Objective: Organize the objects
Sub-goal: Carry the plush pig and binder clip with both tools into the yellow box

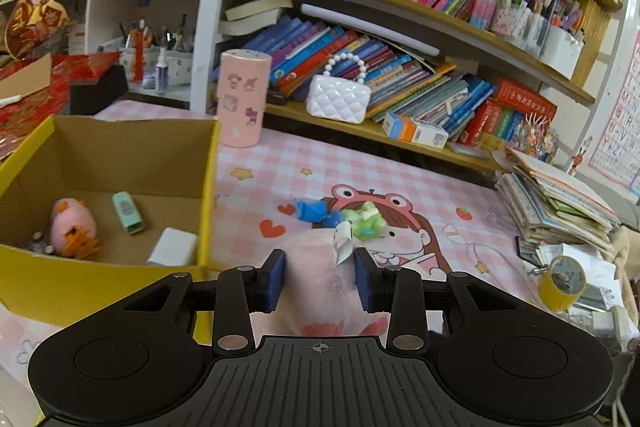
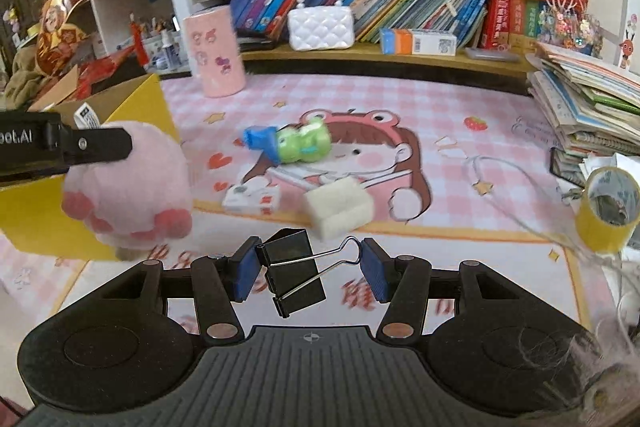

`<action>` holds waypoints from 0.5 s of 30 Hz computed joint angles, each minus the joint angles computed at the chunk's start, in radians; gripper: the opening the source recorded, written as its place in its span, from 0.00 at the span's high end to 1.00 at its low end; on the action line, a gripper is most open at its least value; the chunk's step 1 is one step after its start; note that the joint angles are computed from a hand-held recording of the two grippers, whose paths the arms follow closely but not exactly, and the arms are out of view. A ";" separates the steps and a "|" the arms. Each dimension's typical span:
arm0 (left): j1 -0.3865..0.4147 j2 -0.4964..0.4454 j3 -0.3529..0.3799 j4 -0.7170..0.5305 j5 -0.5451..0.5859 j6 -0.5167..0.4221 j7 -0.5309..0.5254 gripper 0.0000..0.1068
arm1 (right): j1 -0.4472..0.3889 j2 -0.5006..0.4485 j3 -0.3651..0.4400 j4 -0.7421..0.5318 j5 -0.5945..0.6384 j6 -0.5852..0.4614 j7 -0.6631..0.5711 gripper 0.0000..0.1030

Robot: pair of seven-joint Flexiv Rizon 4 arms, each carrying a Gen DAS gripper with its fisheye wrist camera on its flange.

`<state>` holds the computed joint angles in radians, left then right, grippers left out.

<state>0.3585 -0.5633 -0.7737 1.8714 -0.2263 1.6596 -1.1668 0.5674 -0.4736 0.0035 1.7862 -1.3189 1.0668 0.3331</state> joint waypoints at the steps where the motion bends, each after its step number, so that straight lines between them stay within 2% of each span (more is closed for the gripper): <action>1: 0.028 0.003 -0.023 0.014 0.002 0.004 0.005 0.67 | 0.007 -0.006 0.005 -0.009 0.008 -0.007 -0.005 0.51; 8: 0.240 0.020 -0.181 0.110 0.050 0.014 0.005 0.67 | 0.080 -0.049 0.012 -0.084 0.069 -0.060 -0.041 0.51; 15: 0.435 0.029 -0.300 0.179 0.121 0.016 -0.023 0.67 | 0.165 -0.104 0.003 -0.179 0.123 -0.100 -0.098 0.51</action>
<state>0.7937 -0.5347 -1.0736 2.0504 -0.1055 1.6755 -1.1895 0.7320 -0.5776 0.0067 1.6070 -1.1960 0.9669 0.2346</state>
